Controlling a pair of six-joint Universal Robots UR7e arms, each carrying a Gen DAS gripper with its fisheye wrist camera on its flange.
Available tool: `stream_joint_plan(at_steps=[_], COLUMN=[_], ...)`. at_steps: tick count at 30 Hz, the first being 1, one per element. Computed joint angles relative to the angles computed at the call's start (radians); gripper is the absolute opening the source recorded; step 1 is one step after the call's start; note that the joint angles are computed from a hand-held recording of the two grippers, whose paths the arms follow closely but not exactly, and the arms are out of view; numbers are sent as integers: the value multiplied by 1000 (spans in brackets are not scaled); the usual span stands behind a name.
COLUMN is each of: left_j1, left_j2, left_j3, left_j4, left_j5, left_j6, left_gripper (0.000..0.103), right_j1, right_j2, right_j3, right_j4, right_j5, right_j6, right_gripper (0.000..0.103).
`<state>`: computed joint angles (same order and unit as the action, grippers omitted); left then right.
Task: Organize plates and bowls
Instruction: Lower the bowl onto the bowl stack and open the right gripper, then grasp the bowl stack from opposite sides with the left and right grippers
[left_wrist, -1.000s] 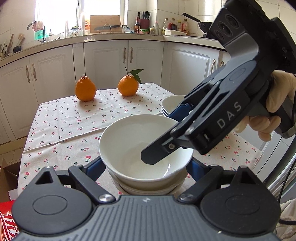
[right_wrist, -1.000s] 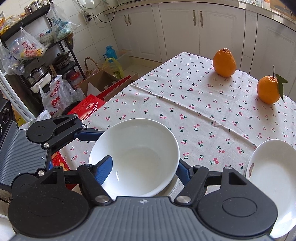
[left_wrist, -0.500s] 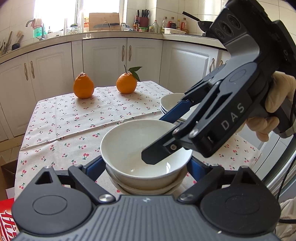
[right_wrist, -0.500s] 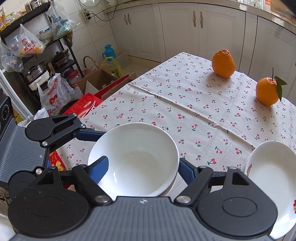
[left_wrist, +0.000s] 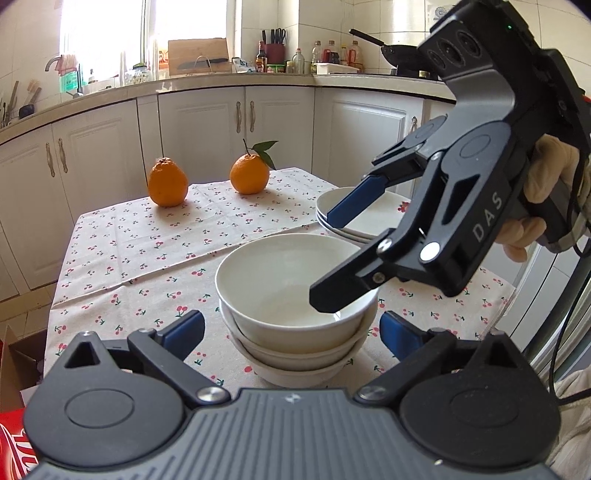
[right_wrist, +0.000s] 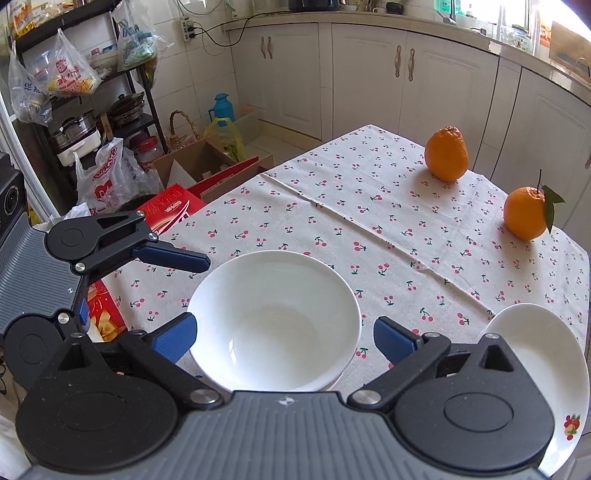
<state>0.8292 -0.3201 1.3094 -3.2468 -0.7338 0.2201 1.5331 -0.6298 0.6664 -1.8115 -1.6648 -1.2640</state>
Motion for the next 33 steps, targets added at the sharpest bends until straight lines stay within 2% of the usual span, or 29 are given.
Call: stream_joint_plan(at_steps=[5,11,13,18,20,24,27,33], left_j1=[-12,-14,-9,-2,5,27,50,83], left_j2=[-22,-58,-68,-56,-59,-77,-78,-77], left_j3=[39,76,90,99,100,87,67,25], left_j4=[-45,-21,-29,-95,-58,120,193,270], left_j5=[12,-6,-32,-34,-35,-46,-65,-122], left_j6=[53,38,42,93,86,7,-32,45], left_gripper=[102,102,102,103,103,103,102,102], right_j1=[-6,-22,-29,-43,-49,-68,-76,-77], right_j2=[-53,-106,-124,-157,-156,-142,-125,-81], right_j3=[88,175,202,273,278,269,260,211], right_j4=[-69,-146,-169,-252,-255,-221,-207,-159], right_j5=[12,28,31,24,8,-1,-13,-16], right_j6=[-46,-113,-149,-253,-264,-289,-311,-344], right_gripper=[103,103,103,103,103,103,103,103])
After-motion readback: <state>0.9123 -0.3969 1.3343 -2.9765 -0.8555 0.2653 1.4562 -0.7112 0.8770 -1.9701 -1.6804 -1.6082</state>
